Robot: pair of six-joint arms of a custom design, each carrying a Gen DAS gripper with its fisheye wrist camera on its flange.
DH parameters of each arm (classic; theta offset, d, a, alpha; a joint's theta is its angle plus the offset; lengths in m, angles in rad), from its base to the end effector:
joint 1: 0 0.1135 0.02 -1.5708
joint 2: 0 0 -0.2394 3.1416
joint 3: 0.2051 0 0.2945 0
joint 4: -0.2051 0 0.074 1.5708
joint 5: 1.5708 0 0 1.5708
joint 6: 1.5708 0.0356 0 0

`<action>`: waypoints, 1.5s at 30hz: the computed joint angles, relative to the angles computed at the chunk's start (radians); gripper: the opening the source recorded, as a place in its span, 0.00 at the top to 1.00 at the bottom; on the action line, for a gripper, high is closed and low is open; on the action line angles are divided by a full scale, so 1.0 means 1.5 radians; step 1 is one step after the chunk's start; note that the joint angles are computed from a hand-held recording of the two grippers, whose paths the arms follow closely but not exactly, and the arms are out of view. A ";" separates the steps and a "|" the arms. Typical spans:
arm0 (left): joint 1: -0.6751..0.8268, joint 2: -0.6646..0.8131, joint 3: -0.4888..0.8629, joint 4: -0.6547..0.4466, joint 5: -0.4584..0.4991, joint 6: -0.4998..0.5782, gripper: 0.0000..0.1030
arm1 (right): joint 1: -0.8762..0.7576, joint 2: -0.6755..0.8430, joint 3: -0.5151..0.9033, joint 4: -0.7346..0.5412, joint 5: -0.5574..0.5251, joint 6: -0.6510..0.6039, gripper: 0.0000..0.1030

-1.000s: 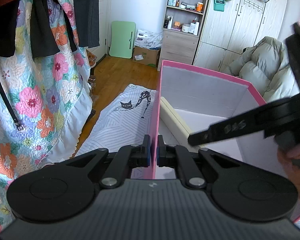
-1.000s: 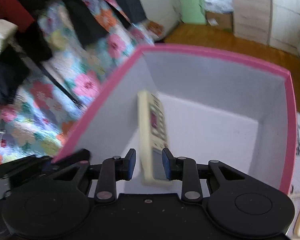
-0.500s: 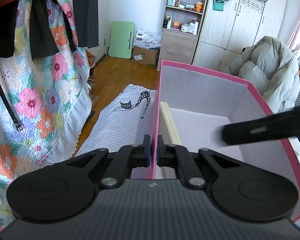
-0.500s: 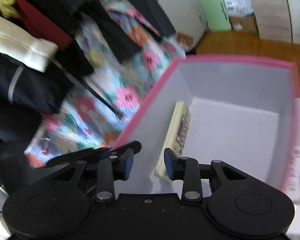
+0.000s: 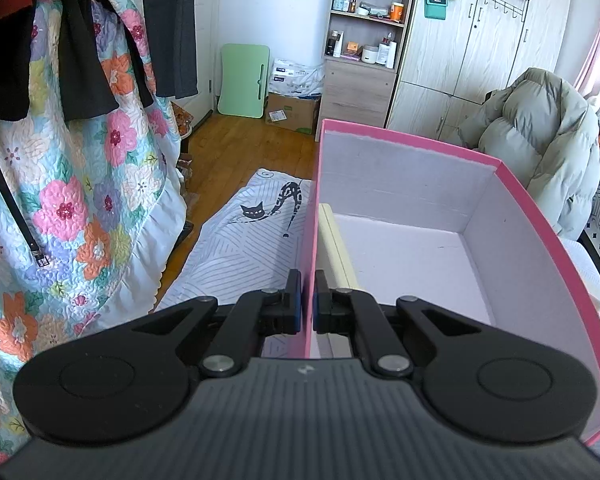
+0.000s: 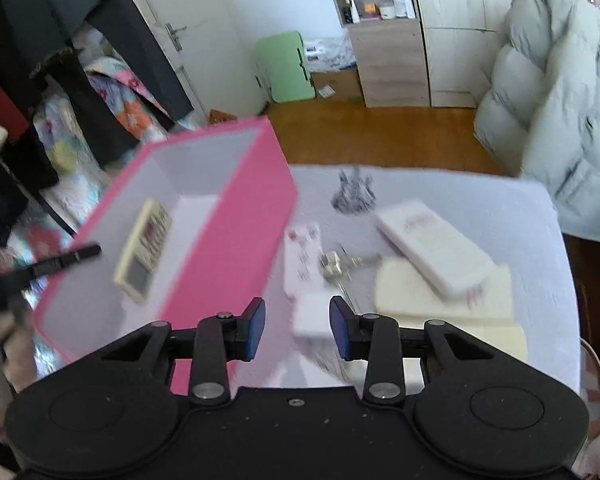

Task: Organize rigid objects
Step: 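Carry the cream power bank into the pink box with the right tool and release, then grasp the white charger cube on the table with the right tool, then lower the white charger into the pink box and open the right tool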

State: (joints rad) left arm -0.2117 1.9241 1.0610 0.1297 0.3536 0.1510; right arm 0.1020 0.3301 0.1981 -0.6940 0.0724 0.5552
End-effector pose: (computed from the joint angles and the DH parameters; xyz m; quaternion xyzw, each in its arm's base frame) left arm 0.4038 -0.0994 0.0861 0.2325 0.8717 -0.1728 0.3952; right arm 0.1609 0.0139 0.1321 0.2220 0.9041 0.0854 0.3550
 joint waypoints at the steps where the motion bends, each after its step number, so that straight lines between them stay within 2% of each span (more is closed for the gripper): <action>1: 0.000 0.000 0.000 0.000 0.000 0.000 0.96 | 0.008 -0.007 -0.007 -0.006 -0.003 -0.008 0.54; 4: 0.000 0.000 0.000 0.001 0.000 0.004 0.96 | 0.071 0.022 -0.016 -0.006 0.028 -0.044 0.41; 6: -0.001 0.001 0.000 0.002 -0.001 0.007 0.96 | 0.110 0.110 0.004 0.032 0.053 -0.078 0.39; 7: -0.001 0.001 0.000 0.002 -0.001 0.009 0.96 | 0.115 0.152 0.014 0.052 0.058 -0.113 0.38; 10: -0.001 0.000 -0.002 0.002 -0.001 0.011 0.96 | 0.118 0.223 0.020 0.099 0.079 -0.208 0.27; 12: -0.001 0.000 -0.002 0.002 -0.001 0.011 0.96 | 0.124 0.269 0.015 0.135 0.124 -0.282 0.23; 13: -0.001 0.000 -0.002 0.002 -0.001 0.010 0.96 | 0.118 0.286 0.017 0.146 0.119 -0.314 0.20; 15: -0.001 -0.001 -0.002 0.002 -0.002 0.011 0.96 | 0.098 0.325 0.025 0.161 0.093 -0.348 0.23; 18: -0.002 -0.002 -0.003 0.002 -0.002 0.011 0.96 | 0.089 0.315 0.014 0.182 0.079 -0.362 0.34; 19: -0.002 -0.002 -0.002 0.001 -0.002 0.010 0.96 | 0.100 0.314 0.012 0.186 0.083 -0.358 0.43; 23: -0.001 -0.002 -0.002 0.000 0.002 0.003 0.96 | 0.095 0.298 0.008 0.186 0.091 -0.267 0.44; 25: -0.001 -0.002 -0.001 -0.001 -0.001 0.006 0.96 | 0.088 0.212 -0.022 0.168 0.083 -0.222 0.45; 29: -0.001 -0.004 -0.003 0.000 0.000 0.005 0.96 | 0.085 -0.029 -0.061 0.049 0.087 -0.160 0.47; 30: -0.001 -0.002 -0.001 -0.001 -0.001 0.007 0.96 | 0.086 -0.052 -0.058 0.037 0.087 -0.161 0.47; 32: -0.002 -0.003 -0.001 0.001 -0.002 0.008 0.96 | 0.107 -0.064 -0.033 0.014 0.105 -0.160 0.47; 35: -0.002 -0.002 0.000 0.001 -0.002 0.007 0.96 | 0.128 -0.065 0.000 0.023 0.123 -0.162 0.47; 37: -0.002 -0.002 -0.001 0.001 -0.002 0.007 0.96 | 0.147 -0.061 0.024 0.041 0.123 -0.161 0.47; 40: -0.002 -0.002 0.000 0.000 -0.002 0.007 0.96 | 0.150 0.010 0.069 0.111 0.081 -0.169 0.47; 43: -0.002 -0.002 -0.001 0.001 -0.003 0.010 0.96 | 0.134 0.192 0.151 0.207 -0.008 -0.170 0.47; 45: -0.003 -0.003 -0.002 0.003 -0.006 0.014 0.97 | 0.125 0.332 0.228 0.235 -0.076 -0.146 0.47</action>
